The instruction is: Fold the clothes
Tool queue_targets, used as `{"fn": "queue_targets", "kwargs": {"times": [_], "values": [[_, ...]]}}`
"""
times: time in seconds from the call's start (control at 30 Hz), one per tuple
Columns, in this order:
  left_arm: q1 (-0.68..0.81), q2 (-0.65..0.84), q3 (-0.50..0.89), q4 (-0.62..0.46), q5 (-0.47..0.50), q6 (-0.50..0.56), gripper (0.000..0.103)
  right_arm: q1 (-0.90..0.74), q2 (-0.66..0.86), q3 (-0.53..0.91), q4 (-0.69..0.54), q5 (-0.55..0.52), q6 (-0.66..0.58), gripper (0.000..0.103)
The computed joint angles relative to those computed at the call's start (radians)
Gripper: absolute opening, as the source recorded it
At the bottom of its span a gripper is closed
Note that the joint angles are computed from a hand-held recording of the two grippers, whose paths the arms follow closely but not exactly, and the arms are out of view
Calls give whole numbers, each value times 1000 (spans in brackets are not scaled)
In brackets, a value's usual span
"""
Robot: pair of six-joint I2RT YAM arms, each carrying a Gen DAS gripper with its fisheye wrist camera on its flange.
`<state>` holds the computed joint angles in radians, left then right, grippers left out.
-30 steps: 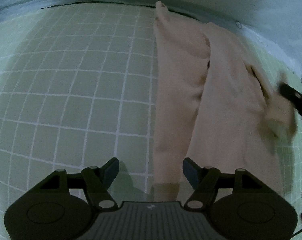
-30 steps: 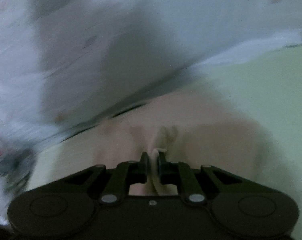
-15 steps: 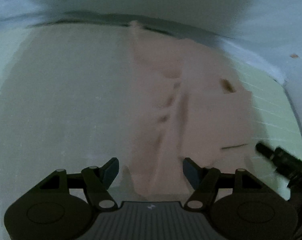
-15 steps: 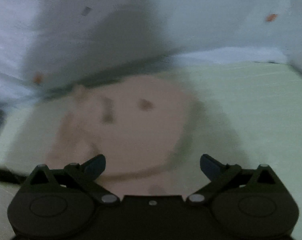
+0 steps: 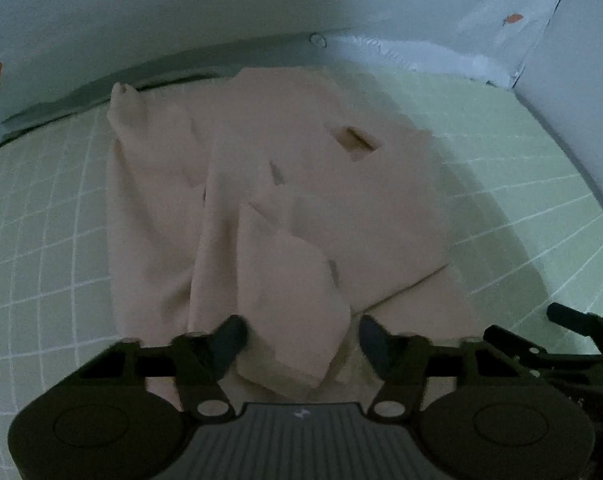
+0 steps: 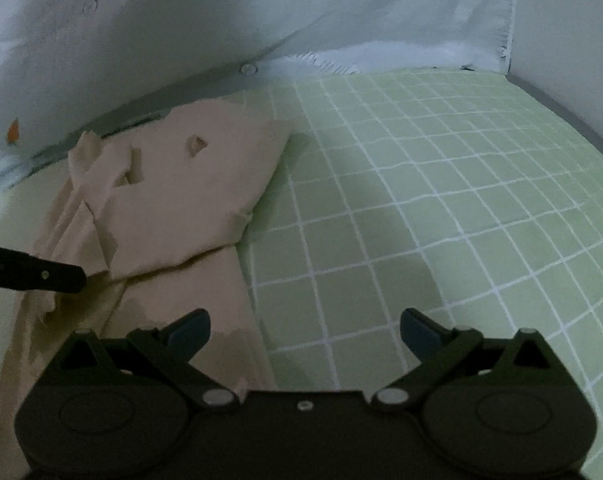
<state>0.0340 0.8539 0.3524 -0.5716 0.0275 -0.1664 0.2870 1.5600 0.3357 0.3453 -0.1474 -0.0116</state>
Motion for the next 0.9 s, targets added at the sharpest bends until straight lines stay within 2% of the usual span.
{"fn": "queue_targets", "kwargs": {"times": [0.07, 0.1, 0.17, 0.27, 0.4, 0.67, 0.8, 0.9], "values": [[17, -18, 1, -24, -11, 10, 20, 13, 6, -6, 5, 16, -11, 102], [31, -28, 2, -32, -12, 18, 14, 17, 12, -10, 12, 20, -18, 103], [74, -63, 3, -57, 7, 37, 11, 26, 15, -16, 13, 24, -20, 103], [124, -128, 9, -97, 24, 54, 10, 41, 18, -26, 14, 39, -21, 103], [204, -245, 65, -202, 63, 89, 10, 70, -36, -63, 1, 69, -32, 103], [390, -322, 161, -293, 174, 207, 9, 134, -159, -122, -55, 119, -9, 103], [551, -351, 181, -350, 271, 321, 9, 196, -230, -141, -109, 165, 36, 103], [749, -365, 193, -411, 386, 467, 9, 252, -272, -149, -151, 216, 83, 103]]}}
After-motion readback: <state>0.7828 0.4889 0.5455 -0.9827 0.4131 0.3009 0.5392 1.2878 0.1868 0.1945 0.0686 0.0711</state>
